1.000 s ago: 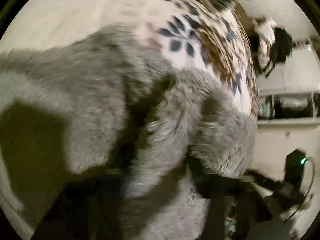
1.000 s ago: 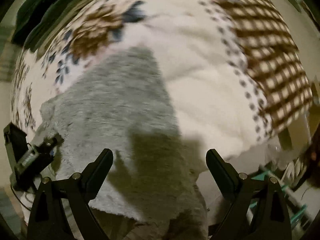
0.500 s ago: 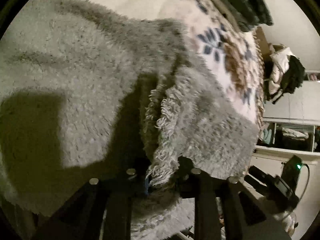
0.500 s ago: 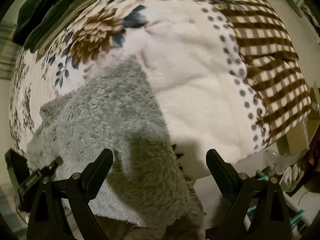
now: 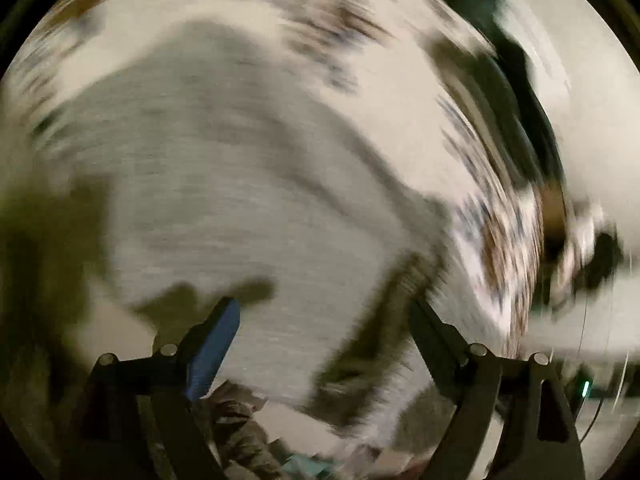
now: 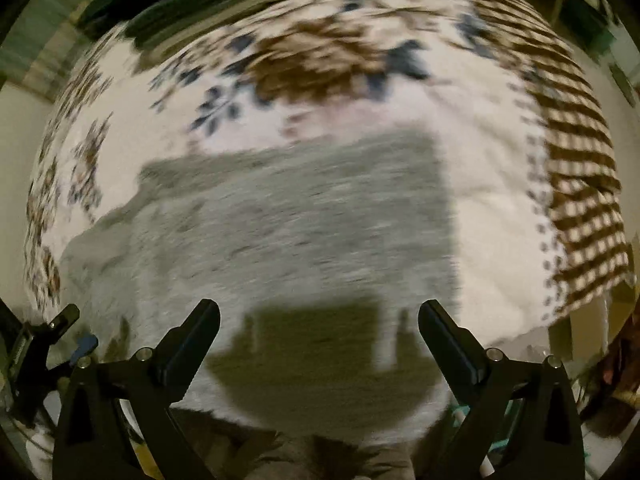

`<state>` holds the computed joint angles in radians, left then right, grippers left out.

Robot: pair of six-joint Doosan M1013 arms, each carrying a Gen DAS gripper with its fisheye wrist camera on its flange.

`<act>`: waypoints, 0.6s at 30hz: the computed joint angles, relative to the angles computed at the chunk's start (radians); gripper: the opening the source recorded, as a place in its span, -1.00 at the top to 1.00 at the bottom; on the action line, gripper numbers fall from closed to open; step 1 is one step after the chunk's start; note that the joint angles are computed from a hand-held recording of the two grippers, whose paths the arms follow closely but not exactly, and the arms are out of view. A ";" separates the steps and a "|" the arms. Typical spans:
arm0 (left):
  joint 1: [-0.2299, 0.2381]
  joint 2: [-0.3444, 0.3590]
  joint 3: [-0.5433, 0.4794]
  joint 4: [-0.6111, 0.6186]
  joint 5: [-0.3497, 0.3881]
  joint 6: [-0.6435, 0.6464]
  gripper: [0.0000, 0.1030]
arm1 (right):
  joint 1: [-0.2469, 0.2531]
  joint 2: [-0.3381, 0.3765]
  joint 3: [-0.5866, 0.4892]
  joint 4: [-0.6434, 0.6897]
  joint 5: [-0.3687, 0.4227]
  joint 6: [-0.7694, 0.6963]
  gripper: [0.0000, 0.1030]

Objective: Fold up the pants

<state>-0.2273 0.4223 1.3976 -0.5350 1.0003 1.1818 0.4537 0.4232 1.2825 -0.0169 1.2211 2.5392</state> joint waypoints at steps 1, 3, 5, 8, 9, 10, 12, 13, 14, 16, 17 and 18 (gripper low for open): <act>0.019 -0.009 0.035 0.005 -0.033 -0.069 -0.65 | 0.007 0.018 -0.022 0.006 0.013 -0.018 -0.96; 0.047 -0.017 0.083 -0.012 -0.089 -0.149 -0.65 | 0.018 0.052 -0.061 0.018 0.027 -0.055 -0.96; 0.078 -0.021 0.129 -0.046 -0.168 -0.202 -0.65 | 0.026 0.085 -0.100 0.025 0.044 -0.085 -0.96; 0.102 -0.009 0.148 -0.060 -0.260 -0.220 -0.65 | 0.034 0.121 -0.147 0.030 0.056 -0.101 -0.96; 0.108 -0.002 0.147 -0.074 -0.280 -0.211 -0.65 | 0.035 0.133 -0.163 0.037 0.062 -0.104 -0.97; 0.118 0.011 0.138 -0.077 -0.284 -0.194 -0.65 | 0.035 0.143 -0.177 0.046 0.065 -0.105 -0.96; 0.124 0.033 0.119 -0.074 -0.277 -0.178 -0.65 | 0.034 0.160 -0.198 0.057 0.067 -0.105 -0.96; 0.126 0.042 0.110 -0.078 -0.280 -0.163 -0.65 | 0.034 0.167 -0.207 0.060 0.068 -0.106 -0.96; 0.127 0.048 0.102 -0.072 -0.279 -0.151 -0.65 | 0.035 0.174 -0.217 0.062 0.070 -0.108 -0.96; 0.122 0.053 0.089 -0.055 -0.281 -0.140 -0.63 | 0.039 0.186 -0.236 0.066 0.073 -0.114 -0.97; 0.121 0.051 0.088 -0.050 -0.289 -0.131 -0.63 | 0.040 0.192 -0.244 0.071 0.077 -0.117 -0.96; 0.121 0.050 0.088 -0.047 -0.296 -0.123 -0.63 | 0.041 0.195 -0.249 0.076 0.079 -0.118 -0.97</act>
<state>-0.1063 0.4718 1.4856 -0.5821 0.7039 1.0586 0.4948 0.6184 1.0335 0.0595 1.3005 2.4209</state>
